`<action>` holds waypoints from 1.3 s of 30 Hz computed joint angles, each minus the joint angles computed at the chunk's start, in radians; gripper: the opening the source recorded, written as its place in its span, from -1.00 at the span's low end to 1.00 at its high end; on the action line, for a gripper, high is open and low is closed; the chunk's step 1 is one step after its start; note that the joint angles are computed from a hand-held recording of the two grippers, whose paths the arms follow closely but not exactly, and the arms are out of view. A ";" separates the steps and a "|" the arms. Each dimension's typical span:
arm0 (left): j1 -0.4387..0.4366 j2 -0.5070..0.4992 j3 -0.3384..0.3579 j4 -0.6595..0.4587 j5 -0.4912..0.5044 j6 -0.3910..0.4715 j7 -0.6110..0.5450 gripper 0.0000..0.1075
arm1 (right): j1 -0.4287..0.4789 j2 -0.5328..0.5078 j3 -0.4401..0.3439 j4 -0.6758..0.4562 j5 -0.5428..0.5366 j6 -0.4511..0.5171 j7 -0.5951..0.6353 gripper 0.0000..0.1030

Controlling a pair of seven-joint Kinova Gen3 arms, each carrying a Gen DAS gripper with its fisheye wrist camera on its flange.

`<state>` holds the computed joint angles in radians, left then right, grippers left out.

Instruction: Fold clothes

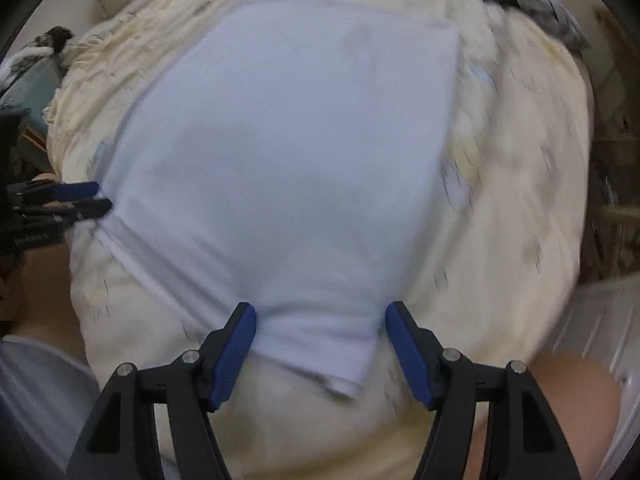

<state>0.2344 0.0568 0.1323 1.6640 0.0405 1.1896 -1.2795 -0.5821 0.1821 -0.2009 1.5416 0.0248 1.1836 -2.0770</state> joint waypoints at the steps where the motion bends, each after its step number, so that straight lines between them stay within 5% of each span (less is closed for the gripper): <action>1: -0.005 -0.011 -0.004 0.004 0.008 0.009 -0.008 0.04 | 0.032 -0.018 -0.005 0.018 -0.041 -0.011 0.009 0.33; 5: 0.033 -0.114 -0.143 0.077 0.133 -0.036 -0.090 0.02 | 0.075 -0.107 0.013 0.096 -0.100 -0.136 0.025 0.33; 9: -0.099 -0.215 -0.131 0.171 0.246 -0.153 -0.144 0.03 | 0.057 -0.100 0.001 0.056 -0.009 -0.213 0.010 0.33; 12: -0.140 -0.185 -0.083 0.174 0.205 -0.166 -0.079 0.03 | 0.067 0.018 -0.016 -0.075 -0.008 -0.213 0.100 0.33; 17: -0.127 -0.149 0.012 0.148 0.012 -0.105 0.085 0.11 | -0.046 0.182 0.026 -0.251 0.084 -0.156 0.138 0.33; 20: -0.103 -0.153 -0.017 0.152 0.004 -0.070 0.081 0.22 | -0.067 0.229 0.038 -0.257 0.076 -0.144 0.124 0.33; 26: -0.147 -0.185 -0.091 0.171 0.117 -0.066 -0.023 0.25 | -0.141 0.110 0.039 -0.073 0.153 -0.134 0.069 0.35; 30: -0.193 -0.227 -0.152 0.201 0.216 -0.071 -0.118 0.25 | -0.092 0.020 0.016 0.011 0.077 -0.102 0.028 0.35; 35: -0.221 -0.331 -0.207 0.253 0.314 -0.140 -0.256 0.25 | -0.104 0.008 -0.023 -0.016 0.090 0.029 0.013 0.36; 39: -0.201 -0.313 -0.212 0.237 0.337 -0.174 -0.342 0.25 | -0.079 -0.015 -0.027 -0.068 0.085 0.044 0.059 0.36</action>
<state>0.0330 -0.2562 -0.0798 1.9010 0.3771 1.0155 -1.6220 -0.6612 0.1667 -0.2281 1.4734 0.1101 1.2280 -2.0182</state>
